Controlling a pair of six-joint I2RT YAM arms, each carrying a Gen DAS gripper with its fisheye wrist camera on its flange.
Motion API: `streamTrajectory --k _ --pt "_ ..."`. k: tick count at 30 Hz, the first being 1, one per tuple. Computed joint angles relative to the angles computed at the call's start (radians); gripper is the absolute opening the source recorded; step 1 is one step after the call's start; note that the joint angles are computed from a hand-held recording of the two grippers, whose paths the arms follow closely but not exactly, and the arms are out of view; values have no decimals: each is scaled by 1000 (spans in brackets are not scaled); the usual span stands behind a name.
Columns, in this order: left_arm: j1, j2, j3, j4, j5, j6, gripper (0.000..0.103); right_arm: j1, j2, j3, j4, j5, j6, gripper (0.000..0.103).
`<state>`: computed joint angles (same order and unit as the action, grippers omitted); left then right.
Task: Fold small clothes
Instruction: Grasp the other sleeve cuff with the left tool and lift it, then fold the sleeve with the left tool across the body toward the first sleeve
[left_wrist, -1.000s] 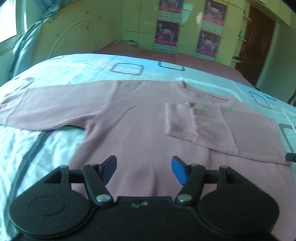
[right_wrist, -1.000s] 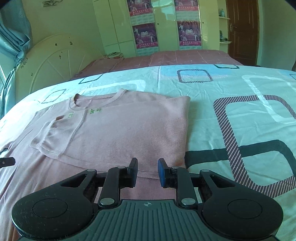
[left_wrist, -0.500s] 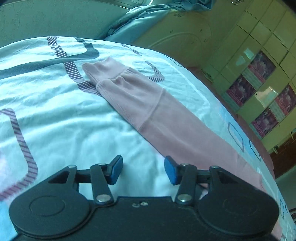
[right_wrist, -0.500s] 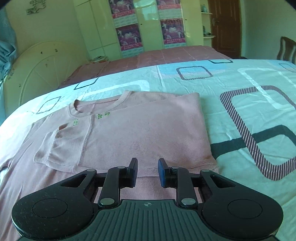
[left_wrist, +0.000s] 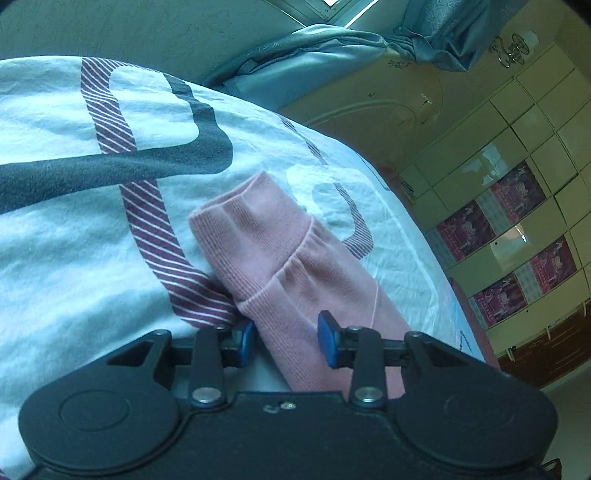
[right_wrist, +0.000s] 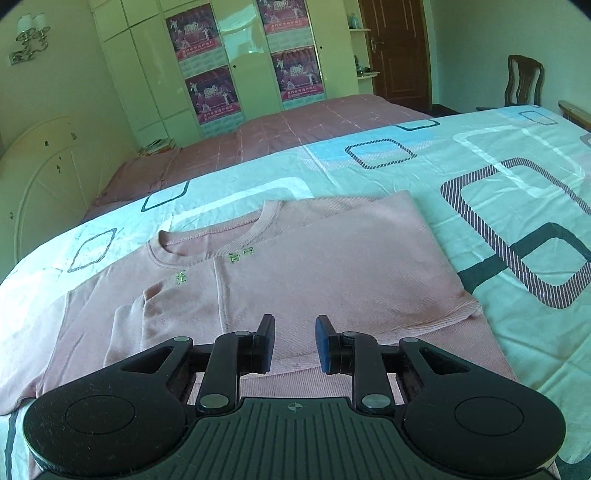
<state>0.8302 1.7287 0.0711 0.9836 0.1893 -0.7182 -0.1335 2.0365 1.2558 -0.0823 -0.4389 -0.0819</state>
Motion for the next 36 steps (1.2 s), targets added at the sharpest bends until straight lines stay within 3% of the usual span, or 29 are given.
streamTrajectory --k 3,5,10,12,15,20,23,30,31,32,33,34,35,36 --pt "18 19 15 5 4 12 26 7 17 24 -14 24 -7 24" --pt "2 -3 43 -67 -37 48 5 15 47 60 -41 64 -11 24" --pt "-202 -242 30 -219 -206 108 4 -4 68 74 -44 31 -9 24" --pt "-366 -349 59 -335 -293 116 4 -6 74 75 -39 19 -21 24" --pt "-644 -381 158 -461 -430 113 4 -16 93 92 -41 -13 -20 24" --pt "-1037 -174 432 -579 -594 94 4 -53 140 162 -87 -86 -33 24" --pt "-1200 42 688 -698 -634 124 4 -87 173 214 -129 -133 -41 24" --pt "-1346 485 1244 -969 -577 205 4 -172 261 360 -275 -231 -108 24" --pt "-1351 530 1300 -1000 -558 214 9 -182 271 375 -291 -240 -119 24" --pt "-1361 572 1356 -1030 -557 216 20 -192 281 389 -304 -249 -128 25" --pt "-1369 607 1390 -1037 -549 219 27 -200 284 392 -302 -252 -129 45" --pt "-1375 632 1412 -1030 -529 222 45 -208 280 380 -280 -257 -124 85" --pt "-1379 645 1412 -1002 -503 226 63 -221 272 355 -239 -280 -119 93" --pt "-1387 650 1401 -957 -487 233 68 -230 276 360 -243 -312 -134 93"
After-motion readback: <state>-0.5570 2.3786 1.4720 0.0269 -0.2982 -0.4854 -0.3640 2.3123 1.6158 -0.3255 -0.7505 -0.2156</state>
